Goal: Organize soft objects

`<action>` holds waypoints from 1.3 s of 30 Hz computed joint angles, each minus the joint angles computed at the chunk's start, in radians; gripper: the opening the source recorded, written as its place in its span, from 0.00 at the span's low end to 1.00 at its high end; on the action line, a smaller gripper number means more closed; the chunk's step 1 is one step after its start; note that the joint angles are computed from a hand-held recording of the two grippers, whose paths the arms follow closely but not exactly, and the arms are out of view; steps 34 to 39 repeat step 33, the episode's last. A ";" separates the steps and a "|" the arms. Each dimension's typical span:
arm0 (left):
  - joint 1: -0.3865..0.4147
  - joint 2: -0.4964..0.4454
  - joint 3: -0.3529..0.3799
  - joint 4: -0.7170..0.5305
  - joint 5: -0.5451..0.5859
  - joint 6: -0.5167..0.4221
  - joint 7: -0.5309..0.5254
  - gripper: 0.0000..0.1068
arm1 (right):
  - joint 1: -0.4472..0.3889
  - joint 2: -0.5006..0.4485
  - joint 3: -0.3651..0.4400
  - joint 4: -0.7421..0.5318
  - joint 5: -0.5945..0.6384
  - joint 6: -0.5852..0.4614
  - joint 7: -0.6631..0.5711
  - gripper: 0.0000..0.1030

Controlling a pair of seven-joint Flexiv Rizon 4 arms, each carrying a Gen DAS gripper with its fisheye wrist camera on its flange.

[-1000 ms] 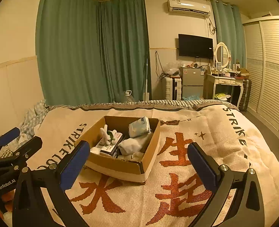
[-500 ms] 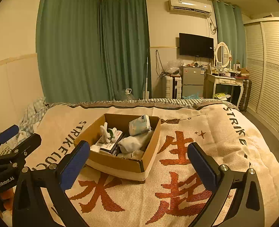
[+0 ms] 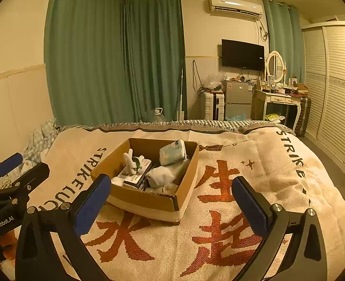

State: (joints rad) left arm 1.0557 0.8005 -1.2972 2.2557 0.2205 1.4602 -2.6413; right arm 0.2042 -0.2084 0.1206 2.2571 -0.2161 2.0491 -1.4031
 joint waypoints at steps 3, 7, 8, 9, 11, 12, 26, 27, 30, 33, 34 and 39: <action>0.001 -0.003 0.002 0.001 0.002 0.002 0.001 0.89 | 0.001 0.000 0.000 0.000 0.001 -0.001 -0.001 1.00; 0.000 -0.004 0.003 0.001 0.003 0.003 0.000 0.89 | -0.001 0.000 0.001 -0.001 0.000 -0.002 0.001 1.00; 0.000 -0.003 0.003 0.000 0.002 0.003 -0.001 0.89 | 0.001 0.000 0.000 0.000 0.002 -0.001 -0.001 1.00; 0.001 -0.004 0.003 0.000 0.003 0.003 0.000 0.89 | 0.000 0.000 0.001 -0.001 0.001 -0.002 0.000 1.00; 0.000 -0.003 0.003 0.000 0.003 0.002 0.000 0.89 | -0.001 0.000 0.001 0.000 0.000 -0.002 0.000 1.00; 0.000 -0.002 0.003 0.000 0.003 0.002 -0.001 0.89 | 0.000 0.001 0.000 -0.001 0.000 -0.002 0.000 1.00; -0.009 0.002 0.011 -0.001 0.003 -0.007 -0.004 0.89 | 0.003 -0.001 -0.001 0.000 0.004 -0.005 -0.003 1.00; -0.011 0.003 0.012 -0.002 0.000 -0.013 -0.006 0.89 | 0.006 0.000 -0.003 0.001 0.009 -0.006 -0.006 1.00; -0.017 -0.004 0.012 -0.005 -0.005 -0.026 -0.010 0.89 | 0.014 -0.002 -0.006 0.004 0.021 -0.003 -0.015 1.00; -0.018 -0.007 0.014 -0.004 -0.002 -0.026 -0.011 0.89 | 0.017 -0.002 -0.008 0.005 0.027 -0.003 -0.019 1.00; -0.018 -0.007 0.014 -0.004 -0.002 -0.026 -0.011 0.89 | 0.017 -0.002 -0.008 0.005 0.027 -0.003 -0.019 1.00; -0.018 -0.007 0.014 -0.004 -0.002 -0.026 -0.011 0.89 | 0.017 -0.002 -0.008 0.005 0.027 -0.003 -0.019 1.00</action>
